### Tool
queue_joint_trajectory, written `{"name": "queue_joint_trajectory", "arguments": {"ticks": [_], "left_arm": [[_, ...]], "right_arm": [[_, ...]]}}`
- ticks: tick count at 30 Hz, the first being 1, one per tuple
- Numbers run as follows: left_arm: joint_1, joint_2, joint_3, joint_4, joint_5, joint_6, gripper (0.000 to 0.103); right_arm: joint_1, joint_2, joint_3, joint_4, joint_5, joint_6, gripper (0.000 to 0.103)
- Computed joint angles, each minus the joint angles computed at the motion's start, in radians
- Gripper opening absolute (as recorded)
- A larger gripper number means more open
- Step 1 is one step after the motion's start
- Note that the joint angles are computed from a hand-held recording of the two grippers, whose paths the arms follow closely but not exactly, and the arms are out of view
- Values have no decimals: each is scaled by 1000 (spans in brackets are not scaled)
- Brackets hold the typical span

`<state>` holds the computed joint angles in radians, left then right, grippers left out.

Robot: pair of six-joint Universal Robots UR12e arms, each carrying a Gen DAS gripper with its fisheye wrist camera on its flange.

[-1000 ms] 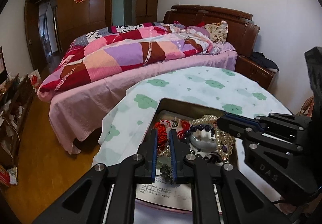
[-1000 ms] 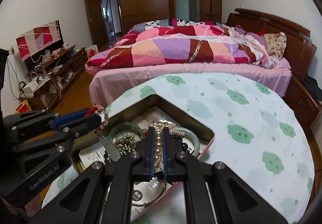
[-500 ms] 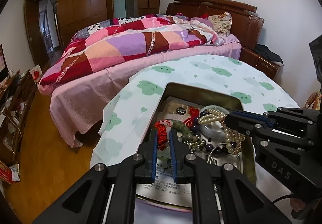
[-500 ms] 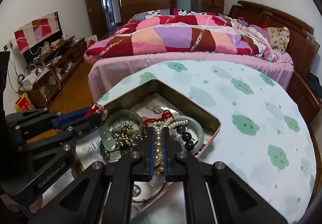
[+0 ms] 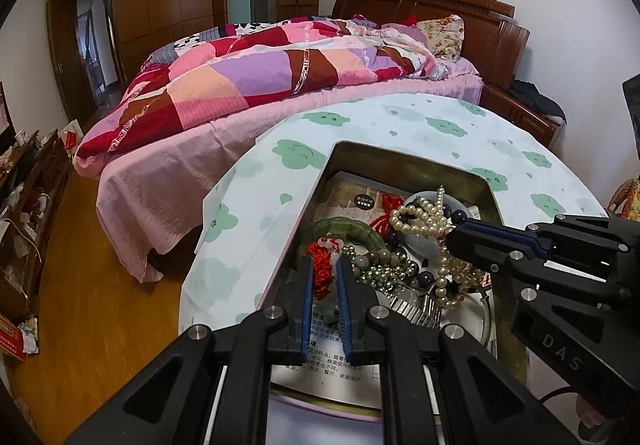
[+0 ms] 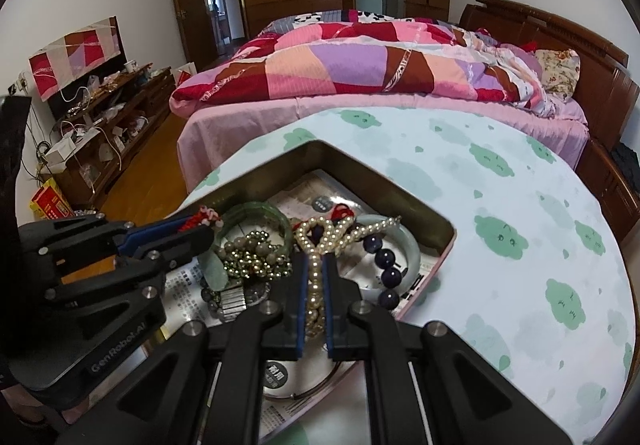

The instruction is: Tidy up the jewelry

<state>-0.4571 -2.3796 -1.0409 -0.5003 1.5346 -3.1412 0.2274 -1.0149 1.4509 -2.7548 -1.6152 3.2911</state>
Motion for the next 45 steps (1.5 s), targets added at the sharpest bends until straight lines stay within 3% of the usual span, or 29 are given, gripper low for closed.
{"name": "queue_joint_trajectory", "arguments": {"ticks": [6, 9, 10, 12, 15, 22, 30, 45], "left_arm": [[3, 7, -7, 8, -22, -10, 16], [-1, 20, -22, 55, 5, -25, 54], [-5, 26, -33, 93, 32, -28, 70], [2, 38, -54, 145, 11, -43, 82], [6, 54, -70, 176, 8, -75, 82], [3, 81, -96, 264, 62, -95, 82], [0, 90, -107, 298, 78, -88, 82], [0, 89, -103, 292, 80, -92, 83]], "right_arm": [[0, -3, 11, -26, -6, 13, 11], [-2, -14, 26, -51, -11, 27, 46], [0, -20, 35, -66, -36, 36, 47], [-1, -30, 45, -81, -53, 44, 49], [-5, -52, 76, -125, -72, 67, 59], [0, -94, 128, -225, -128, 100, 67], [7, -92, 123, -271, -125, 77, 68], [6, -92, 128, -271, -120, 81, 68]]}}
